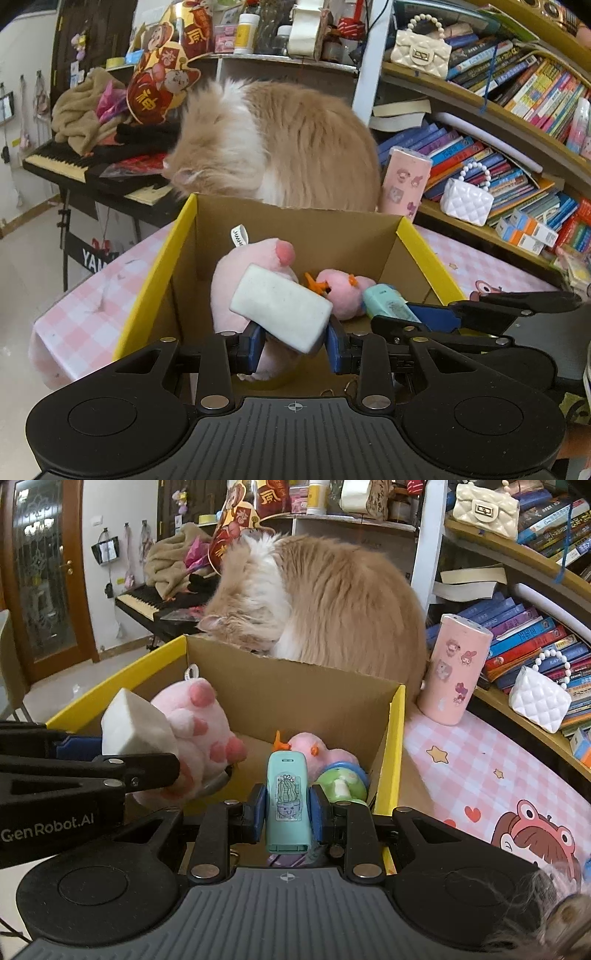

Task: Organize objects
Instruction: 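Carry the eraser and teal stapler into the yellow box and open both grippers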

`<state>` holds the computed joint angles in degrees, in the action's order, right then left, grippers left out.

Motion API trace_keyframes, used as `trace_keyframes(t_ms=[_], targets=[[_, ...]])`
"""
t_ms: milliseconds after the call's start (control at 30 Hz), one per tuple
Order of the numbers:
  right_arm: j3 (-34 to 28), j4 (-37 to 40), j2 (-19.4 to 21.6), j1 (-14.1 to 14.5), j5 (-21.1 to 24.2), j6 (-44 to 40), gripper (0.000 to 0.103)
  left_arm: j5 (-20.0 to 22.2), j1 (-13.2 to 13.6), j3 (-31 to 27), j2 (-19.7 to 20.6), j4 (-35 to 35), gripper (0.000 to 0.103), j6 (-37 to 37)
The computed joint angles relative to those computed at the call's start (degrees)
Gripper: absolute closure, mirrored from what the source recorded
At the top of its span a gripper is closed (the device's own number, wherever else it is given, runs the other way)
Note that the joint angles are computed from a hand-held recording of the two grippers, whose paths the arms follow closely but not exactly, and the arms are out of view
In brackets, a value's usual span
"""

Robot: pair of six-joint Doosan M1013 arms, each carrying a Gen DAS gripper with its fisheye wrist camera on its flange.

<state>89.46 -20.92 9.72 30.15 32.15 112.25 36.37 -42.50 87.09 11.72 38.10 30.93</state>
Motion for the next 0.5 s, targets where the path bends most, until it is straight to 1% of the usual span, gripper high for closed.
trace_keyframes(t_ms=[100, 200, 300, 333, 367, 433, 500], targets=[[0.0, 0.1, 0.1, -0.3, -0.2, -1.4, 0.080, 0.5, -0.2, -0.2, 0.1, 0.4, 0.070, 0.0], [0.1, -0.4, -0.2, -0.4, -0.2, -0.1, 0.079, 1.1, -0.4, -0.6, 0.3, 1.2, 0.064, -0.7], [0.8, -0.4, -0.9, -0.6, -1.2, 1.7, 0.077, 0.2, -0.8, 0.1, -0.3, 4.1, 0.059, -3.9], [1.1, -1.5, -1.2, -0.5, -1.4, 2.9, 0.076, -0.8, -0.9, 0.5, -0.7, 5.3, 0.056, -5.0], [1.5, -2.4, -1.6, -0.4, -1.7, 4.0, 0.075, -1.6, -1.0, 0.9, -1.0, 6.8, 0.049, -6.3], [2.1, -4.6, -2.4, -0.3, -2.3, 6.6, 0.074, -2.6, -1.8, 1.7, -1.8, 12.7, 0.041, -11.0], [2.7, -7.0, -3.2, -0.1, -2.7, 9.6, 0.074, -3.1, -2.4, 2.2, -2.4, 16.9, 0.039, -13.6]])
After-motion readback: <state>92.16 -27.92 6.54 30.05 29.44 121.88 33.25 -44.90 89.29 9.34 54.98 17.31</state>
